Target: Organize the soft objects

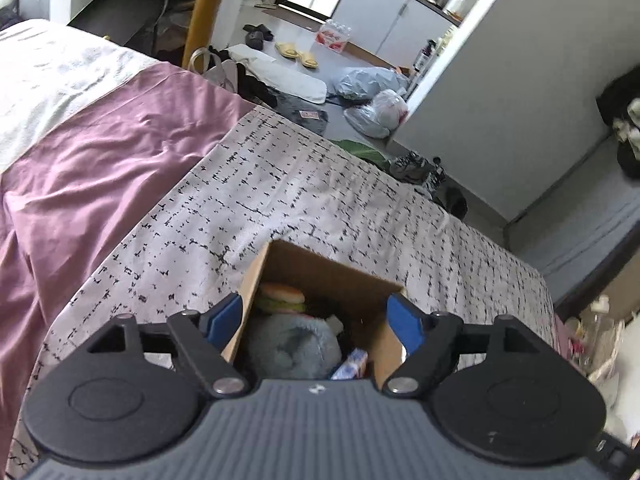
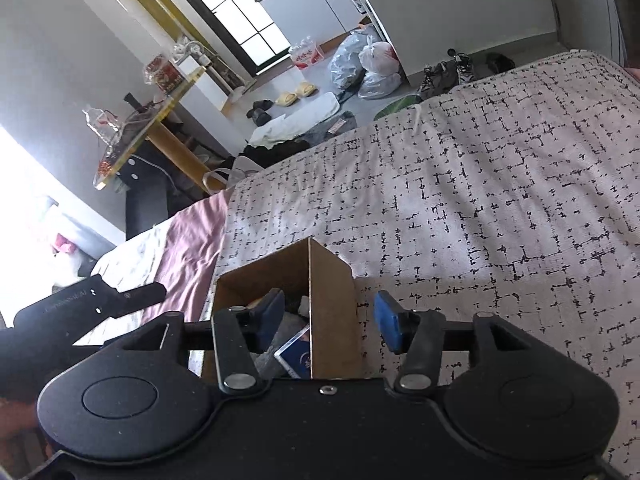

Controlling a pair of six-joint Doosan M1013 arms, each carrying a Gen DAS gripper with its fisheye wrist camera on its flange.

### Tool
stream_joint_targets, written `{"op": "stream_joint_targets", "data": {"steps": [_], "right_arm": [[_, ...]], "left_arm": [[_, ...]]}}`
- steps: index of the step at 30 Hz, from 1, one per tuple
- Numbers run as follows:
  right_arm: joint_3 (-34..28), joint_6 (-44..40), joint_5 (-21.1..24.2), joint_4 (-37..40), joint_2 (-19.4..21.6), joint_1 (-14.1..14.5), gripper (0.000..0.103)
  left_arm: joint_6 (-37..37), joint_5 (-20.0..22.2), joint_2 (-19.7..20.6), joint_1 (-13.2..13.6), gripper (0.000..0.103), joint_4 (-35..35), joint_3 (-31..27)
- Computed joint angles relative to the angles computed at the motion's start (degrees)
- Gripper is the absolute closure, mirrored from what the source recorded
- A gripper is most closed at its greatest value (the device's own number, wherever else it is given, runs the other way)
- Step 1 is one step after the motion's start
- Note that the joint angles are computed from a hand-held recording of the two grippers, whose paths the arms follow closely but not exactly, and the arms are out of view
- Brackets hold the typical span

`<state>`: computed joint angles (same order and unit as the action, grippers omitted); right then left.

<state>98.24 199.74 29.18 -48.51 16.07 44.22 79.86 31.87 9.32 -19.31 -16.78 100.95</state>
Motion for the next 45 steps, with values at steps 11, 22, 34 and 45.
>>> {"op": "stream_joint_targets", "data": {"steps": [11, 22, 34, 45], "right_arm": [[2.1, -0.1, -0.7, -4.1, -4.1, 2.2, 0.029], [3.1, 0.2, 1.7, -6.2, -7.2, 5.1, 0.009], [4.0, 3.5, 7.8, -10.4, -10.5, 9.2, 0.000], [2.8, -1.7, 17.3, -8.7, -11.6, 13.4, 0.000]], "left_arm": [[-1.1, 0.2, -6.5, -2.7, 0.013, 4.8, 3.6], [-1.0, 2.0, -11.9, -4.1, 0.002, 6.8, 6.4], [0.2, 3.3, -17.5, -6.5, 0.000, 10.4, 8.4], [0.3, 2.1, -22.6, -8.4, 0.000, 12.4, 11.5]]}}
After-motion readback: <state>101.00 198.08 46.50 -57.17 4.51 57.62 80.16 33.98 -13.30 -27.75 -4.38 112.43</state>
